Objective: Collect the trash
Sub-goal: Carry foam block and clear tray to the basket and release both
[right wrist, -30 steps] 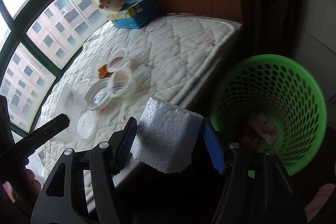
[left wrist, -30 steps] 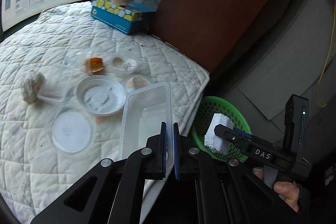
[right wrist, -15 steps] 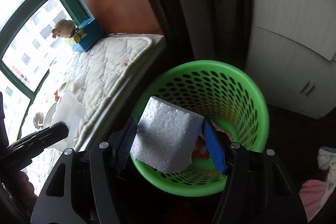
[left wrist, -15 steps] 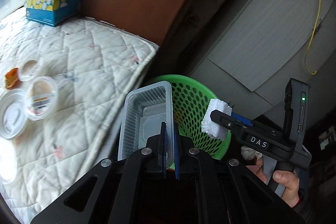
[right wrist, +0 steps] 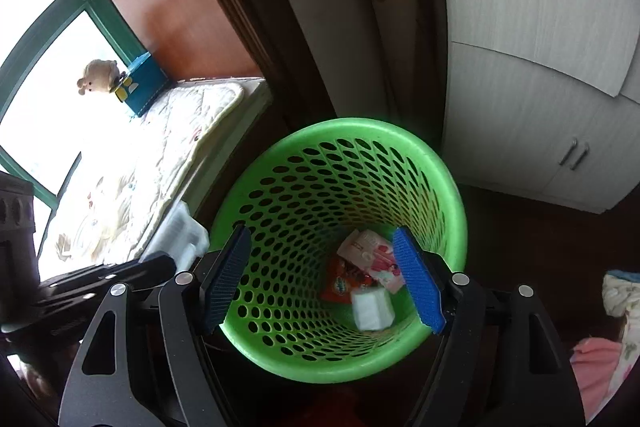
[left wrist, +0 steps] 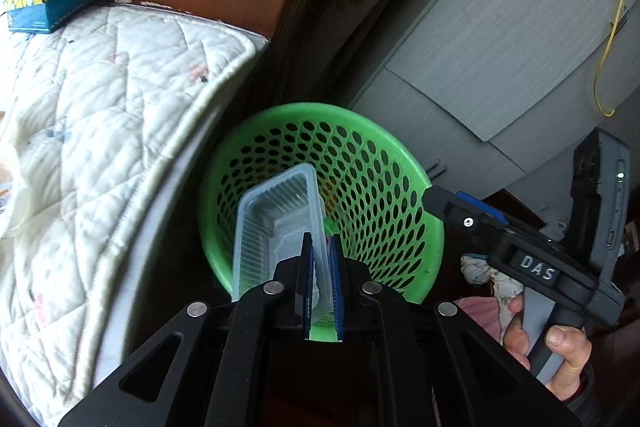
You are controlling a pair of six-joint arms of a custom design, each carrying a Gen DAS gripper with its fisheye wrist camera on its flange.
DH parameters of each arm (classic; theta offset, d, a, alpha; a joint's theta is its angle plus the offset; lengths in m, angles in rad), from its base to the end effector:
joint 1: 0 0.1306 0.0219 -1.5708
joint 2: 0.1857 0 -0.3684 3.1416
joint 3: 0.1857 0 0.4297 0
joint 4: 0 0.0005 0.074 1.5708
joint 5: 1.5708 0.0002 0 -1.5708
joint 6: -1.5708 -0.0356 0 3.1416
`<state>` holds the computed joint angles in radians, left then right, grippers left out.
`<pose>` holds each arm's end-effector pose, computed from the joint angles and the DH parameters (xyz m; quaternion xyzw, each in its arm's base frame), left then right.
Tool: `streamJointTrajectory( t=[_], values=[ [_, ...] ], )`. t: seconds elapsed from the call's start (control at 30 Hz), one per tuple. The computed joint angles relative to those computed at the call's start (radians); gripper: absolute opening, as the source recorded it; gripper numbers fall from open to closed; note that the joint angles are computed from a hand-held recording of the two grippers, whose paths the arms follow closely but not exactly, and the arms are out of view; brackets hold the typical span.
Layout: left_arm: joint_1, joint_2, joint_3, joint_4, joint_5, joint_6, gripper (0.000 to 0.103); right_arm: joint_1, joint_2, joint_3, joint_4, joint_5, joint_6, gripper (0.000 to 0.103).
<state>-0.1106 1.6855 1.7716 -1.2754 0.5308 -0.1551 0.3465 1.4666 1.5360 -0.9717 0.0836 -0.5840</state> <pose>0.5921 -0.0844 0.4222 0.1748 0.9325 -0.2534 0.1886 0.5169 0.1829 0.4415 0.1254 0.9356 0.1118 0.3106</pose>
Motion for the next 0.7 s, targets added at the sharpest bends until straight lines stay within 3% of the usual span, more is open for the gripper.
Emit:
streamJointTrajectory(
  t=[0.07, 0.23, 0.43, 0.7],
  values=[
    [-0.011, 0.013, 0.009, -0.002, -0.002, 0.003, 0.011, -0.006, -0.009, -0.009, 0.007, -0.005, -0.003, 0.073],
    [-0.03, 0.01, -0.001, 0.015, -0.007, 0.006, 0.032, -0.01, -0.03, -0.031, 0.022, -0.001, -0.018, 0.073],
    [-0.026, -0.008, -0.017, 0.021, 0.004, 0.007, 0.033, -0.005, -0.051, -0.049, 0.023, -0.001, -0.017, 0.073],
    [0.056, -0.092, -0.076, 0.065, -0.027, 0.014, 0.033, 0.028, -0.043, -0.03, 0.016, -0.005, 0.004, 0.074]
  ],
)
